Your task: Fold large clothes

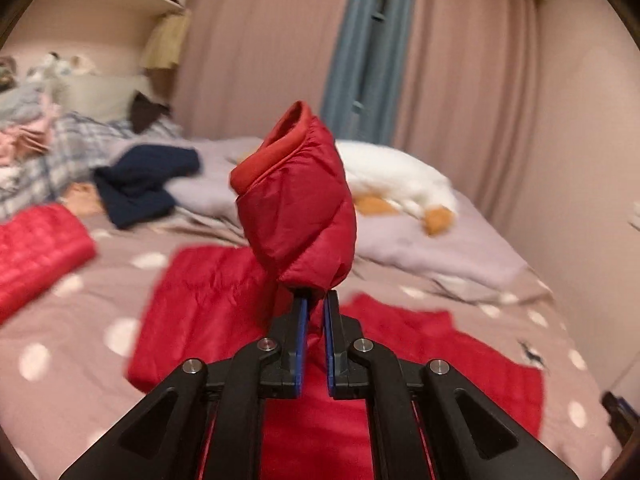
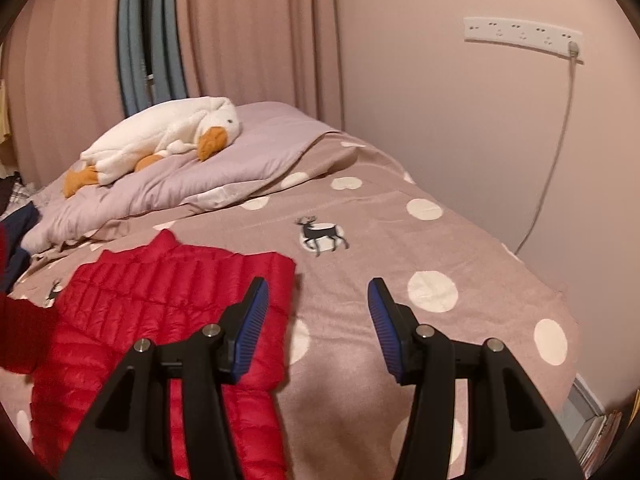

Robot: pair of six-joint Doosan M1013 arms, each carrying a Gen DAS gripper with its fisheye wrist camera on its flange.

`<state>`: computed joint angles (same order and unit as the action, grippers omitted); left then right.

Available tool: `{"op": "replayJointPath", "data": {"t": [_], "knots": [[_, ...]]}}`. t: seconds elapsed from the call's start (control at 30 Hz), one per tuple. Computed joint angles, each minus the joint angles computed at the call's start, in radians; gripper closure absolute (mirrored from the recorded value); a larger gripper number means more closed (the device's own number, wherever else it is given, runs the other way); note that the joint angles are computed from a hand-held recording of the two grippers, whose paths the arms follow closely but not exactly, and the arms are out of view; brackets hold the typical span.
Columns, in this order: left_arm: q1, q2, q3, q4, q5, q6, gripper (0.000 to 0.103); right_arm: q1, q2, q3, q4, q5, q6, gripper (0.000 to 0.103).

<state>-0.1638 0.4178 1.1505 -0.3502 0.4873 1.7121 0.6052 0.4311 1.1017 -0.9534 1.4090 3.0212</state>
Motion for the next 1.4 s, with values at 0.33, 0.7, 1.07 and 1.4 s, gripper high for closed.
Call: {"op": "replayJointPath", "data": {"t": [0.33,0.7,1.07,1.4], "knots": [[0.001,-0.042,0.036,0.175,0.041,-0.23,0.036,0.008,0.011,-0.027,-0.005,-0.008,-0.069,0.05],[0.027,-0.024,0.032,0.503,0.071,-0.526,0.036,-0.001,0.119,-0.193,0.084,-0.105,-0.183,0.025],[0.07,0.025,0.002,0.578,0.118,-0.604,0.036,-0.096,0.388,-0.546,0.65,-0.31,-0.483,0.034],[0.071,0.014,0.015,0.584,0.112,-0.623,0.036,-0.046,0.317,-0.466,0.374,-0.317,-0.521,0.09]]}}
